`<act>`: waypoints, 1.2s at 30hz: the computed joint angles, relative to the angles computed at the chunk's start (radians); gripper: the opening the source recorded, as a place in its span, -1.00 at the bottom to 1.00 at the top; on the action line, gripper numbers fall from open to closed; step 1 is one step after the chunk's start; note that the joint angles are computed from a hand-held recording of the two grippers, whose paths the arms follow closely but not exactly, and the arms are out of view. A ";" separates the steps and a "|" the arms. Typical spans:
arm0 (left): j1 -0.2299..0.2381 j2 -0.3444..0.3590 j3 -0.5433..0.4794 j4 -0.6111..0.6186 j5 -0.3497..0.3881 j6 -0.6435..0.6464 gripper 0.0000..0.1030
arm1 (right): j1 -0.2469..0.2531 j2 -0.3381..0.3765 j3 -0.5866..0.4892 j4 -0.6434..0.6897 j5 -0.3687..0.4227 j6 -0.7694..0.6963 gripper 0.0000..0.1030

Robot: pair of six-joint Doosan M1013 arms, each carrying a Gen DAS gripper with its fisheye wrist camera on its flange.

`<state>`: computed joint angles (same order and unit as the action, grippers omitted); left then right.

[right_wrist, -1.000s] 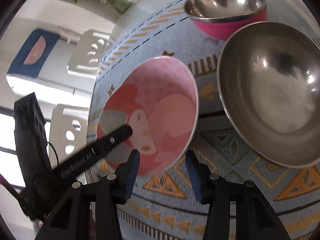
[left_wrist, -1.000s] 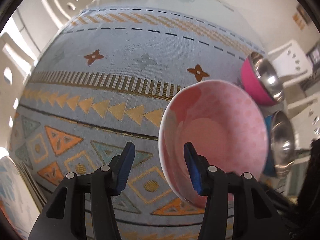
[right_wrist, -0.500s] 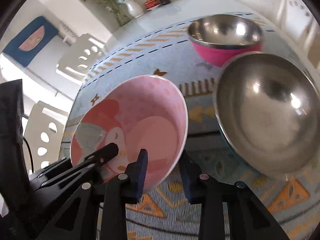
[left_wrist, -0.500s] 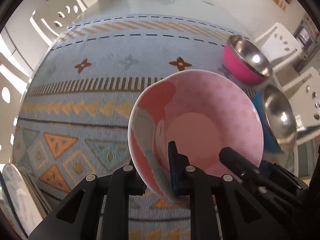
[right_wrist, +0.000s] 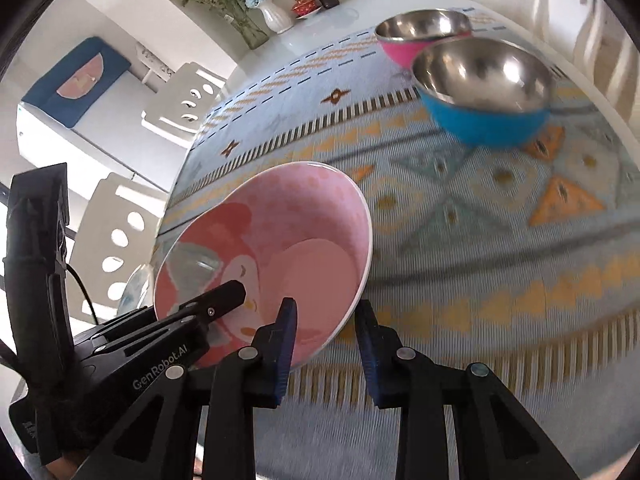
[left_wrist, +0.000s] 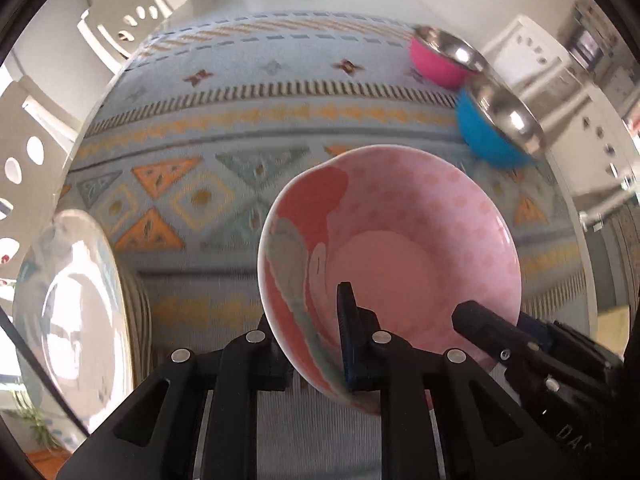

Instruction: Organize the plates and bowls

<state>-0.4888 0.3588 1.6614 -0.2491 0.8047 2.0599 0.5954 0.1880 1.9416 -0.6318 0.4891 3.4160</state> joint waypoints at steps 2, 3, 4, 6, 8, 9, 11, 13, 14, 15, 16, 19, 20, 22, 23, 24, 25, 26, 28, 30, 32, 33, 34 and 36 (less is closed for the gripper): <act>0.004 -0.008 0.013 -0.013 0.036 0.030 -0.68 | 0.023 -0.009 0.012 -0.004 0.003 0.046 -0.44; 0.004 -0.011 0.019 -0.021 0.049 0.045 -0.68 | 0.034 -0.014 0.020 -0.006 0.005 0.079 -0.44; 0.005 -0.013 0.024 -0.026 0.053 0.058 -0.68 | 0.044 -0.019 0.027 -0.008 0.008 0.111 -0.44; 0.005 -0.019 0.037 -0.051 0.050 0.088 -0.68 | 0.062 -0.028 0.042 -0.039 0.019 0.197 -0.44; 0.007 -0.025 0.045 -0.080 0.048 0.101 -0.68 | 0.075 -0.032 0.049 -0.067 0.039 0.254 -0.44; 0.009 -0.024 0.045 -0.091 0.053 0.102 -0.68 | 0.081 -0.034 0.048 -0.075 0.057 0.265 -0.44; 0.013 -0.021 0.039 -0.108 0.070 0.094 -0.68 | 0.095 -0.039 0.046 -0.093 0.089 0.282 -0.44; 0.018 -0.021 0.036 -0.125 0.074 0.082 -0.68 | 0.099 -0.045 0.048 -0.098 0.086 0.294 -0.44; 0.021 -0.023 0.038 -0.138 0.077 0.083 -0.68 | 0.097 -0.051 0.056 -0.110 0.071 0.311 -0.44; 0.025 -0.023 0.037 -0.152 0.083 0.085 -0.66 | 0.097 -0.058 0.065 -0.127 0.060 0.331 -0.44; 0.025 -0.023 0.038 -0.157 0.084 0.084 -0.66 | 0.100 -0.065 0.075 -0.141 0.057 0.351 -0.44; 0.031 -0.021 0.032 -0.167 0.099 0.074 -0.44 | 0.096 -0.076 0.085 -0.126 0.067 0.361 -0.42; 0.038 -0.021 0.030 -0.187 0.109 0.075 -0.44 | 0.091 -0.080 0.090 -0.110 0.061 0.359 -0.33; 0.058 -0.021 0.026 -0.250 0.129 0.095 -0.41 | 0.080 -0.089 0.106 -0.095 0.038 0.373 -0.05; 0.067 -0.022 0.025 -0.279 0.135 0.104 -0.39 | 0.078 -0.094 0.117 -0.108 0.024 0.404 0.00; 0.078 -0.022 0.024 -0.314 0.139 0.114 -0.36 | 0.076 -0.098 0.126 -0.126 0.013 0.436 0.00; 0.085 -0.022 0.024 -0.336 0.139 0.120 -0.34 | 0.074 -0.105 0.142 -0.170 -0.010 0.500 0.00; 0.093 -0.022 0.021 -0.367 0.138 0.128 -0.32 | 0.073 -0.108 0.150 -0.201 -0.021 0.541 0.00; 0.094 -0.016 0.005 -0.383 0.144 0.122 -0.29 | 0.070 -0.119 0.169 -0.267 -0.032 0.628 0.00; 0.082 -0.010 -0.012 -0.371 0.145 0.114 -0.29 | 0.065 -0.133 0.183 -0.328 -0.026 0.700 0.00; 0.064 -0.010 -0.026 -0.352 0.125 0.118 -0.30 | 0.053 -0.152 0.193 -0.353 -0.017 0.726 0.00; 0.056 -0.008 -0.034 -0.346 0.119 0.120 -0.31 | 0.046 -0.162 0.198 -0.361 -0.014 0.731 0.00; 0.047 -0.005 -0.044 -0.344 0.115 0.124 -0.31 | 0.037 -0.172 0.201 -0.367 -0.009 0.734 0.01; 0.033 0.003 -0.069 -0.361 0.122 0.148 -0.31 | 0.024 -0.191 0.206 -0.371 0.012 0.733 0.01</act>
